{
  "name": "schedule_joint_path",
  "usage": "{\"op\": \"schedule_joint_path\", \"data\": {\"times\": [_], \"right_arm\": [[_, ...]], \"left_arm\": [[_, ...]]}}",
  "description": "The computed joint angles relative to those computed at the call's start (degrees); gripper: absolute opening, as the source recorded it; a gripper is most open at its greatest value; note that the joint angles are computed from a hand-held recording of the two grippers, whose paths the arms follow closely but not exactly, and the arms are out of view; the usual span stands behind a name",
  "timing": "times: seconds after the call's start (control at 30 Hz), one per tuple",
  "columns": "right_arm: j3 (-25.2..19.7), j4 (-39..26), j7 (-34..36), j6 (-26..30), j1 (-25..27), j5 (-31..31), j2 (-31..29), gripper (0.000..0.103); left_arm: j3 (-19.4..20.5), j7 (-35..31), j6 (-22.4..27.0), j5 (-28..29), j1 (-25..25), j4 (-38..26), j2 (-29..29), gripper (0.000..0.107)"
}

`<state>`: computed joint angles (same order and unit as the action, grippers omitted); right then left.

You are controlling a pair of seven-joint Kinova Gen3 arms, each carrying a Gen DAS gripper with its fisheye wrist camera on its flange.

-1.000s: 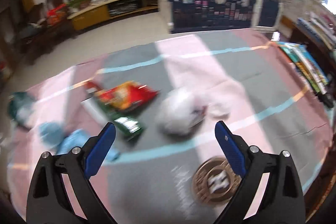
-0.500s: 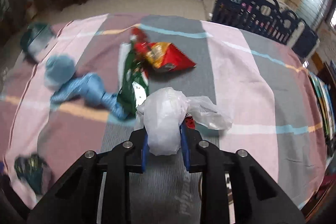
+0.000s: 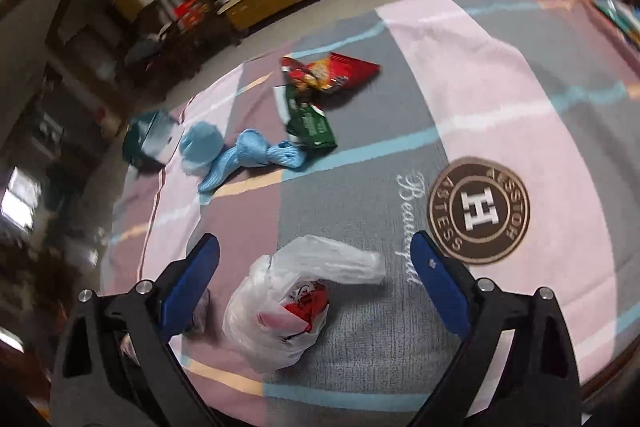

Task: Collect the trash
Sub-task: 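Grasp the white plastic bag with the right gripper, then grasp the dark green bag with the left gripper while right holds the white bag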

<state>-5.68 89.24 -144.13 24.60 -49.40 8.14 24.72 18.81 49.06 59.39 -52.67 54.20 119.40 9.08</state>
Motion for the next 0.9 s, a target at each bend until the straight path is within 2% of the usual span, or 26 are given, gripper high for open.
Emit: {"op": "schedule_joint_path", "data": {"times": [0.03, 0.1, 0.17, 0.3, 0.37, 0.43, 0.47, 0.53, 0.6, 0.67, 0.73, 0.83, 0.9], "right_arm": [[-1.79, 0.57, -0.12, -1.17, 1.7, -1.75, 0.62, 0.092], [-3.04, -0.1, 1.68, -0.71, 1.91, -2.62, 2.46, 0.083], [-1.85, -2.87, 2.53, 2.79, -0.78, -2.66, 3.97, 0.081], [-0.49, -5.59, 1.54, 4.56, -4.67, 0.14, 5.5, 0.078], [-0.76, -8.69, 2.91, 7.21, -5.97, 1.04, 7.26, 0.077], [-0.44, -10.67, 3.36, 9.37, -7.84, 3.64, 8.17, 0.064], [-1.1, -11.38, 3.5, 9.84, -7.86, 4.47, 8.65, 0.042], [-1.09, -11.6, 0.97, 10.59, -8.9, 7.52, 8.44, 0.033], [2.84, -11.69, -3.69, 13.82, -13.44, 12.08, 7.24, 0.03], [7.53, -10.47, -8.35, 16.21, -18.47, 15.77, 5.62, 0.03], [9.4, -7.04, -12.91, 16.03, -20.91, 18.52, 2.81, 0.03], [10.35, -1.52, -19.9, 15.43, -23.38, 21.78, -1.27, 0.03], [9.39, 2.43, -24.56, 14.7, -23.73, 23.63, -3.95, 0.03]], "left_arm": [[-0.02, -0.34, 0.06, 0.08, 0.02, -0.14, 0.1, 0.098], [-0.19, -0.88, -0.04, 0.22, 0.0, -0.31, 0.22, 0.098], [-0.28, -1.09, -0.12, 0.35, -0.04, -0.36, 0.18, 0.098], [-0.31, -1.35, -0.12, 0.44, -0.09, -0.49, 0.28, 0.098], [-0.46, -1.46, -0.36, 0.43, -0.14, -0.39, 0.22, 0.098], [-0.47, -1.19, -0.37, 0.37, -0.09, -0.34, 0.22, 0.098], [-0.47, -1.11, -0.46, 0.34, -0.07, -0.28, 0.21, 0.098], [-0.52, -1.24, -0.67, 0.31, -0.17, -0.26, 0.31, 0.098], [-0.52, -1.84, -1.41, -0.27, -0.23, -0.16, 0.27, 0.098], [-1.66, -2.26, -4.61, -2.78, 0.56, 0.88, -0.32, 0.098], [-1.19, -1.58, -8.93, -7.28, -0.98, 2.27, -0.94, 0.098], [1.16, -1.61, -15.92, -11.21, -7.71, 2.21, -1.04, 0.098], [3.25, -5.69, -20.58, -11.04, -13.01, 0.66, 0.37, 0.098]]}}
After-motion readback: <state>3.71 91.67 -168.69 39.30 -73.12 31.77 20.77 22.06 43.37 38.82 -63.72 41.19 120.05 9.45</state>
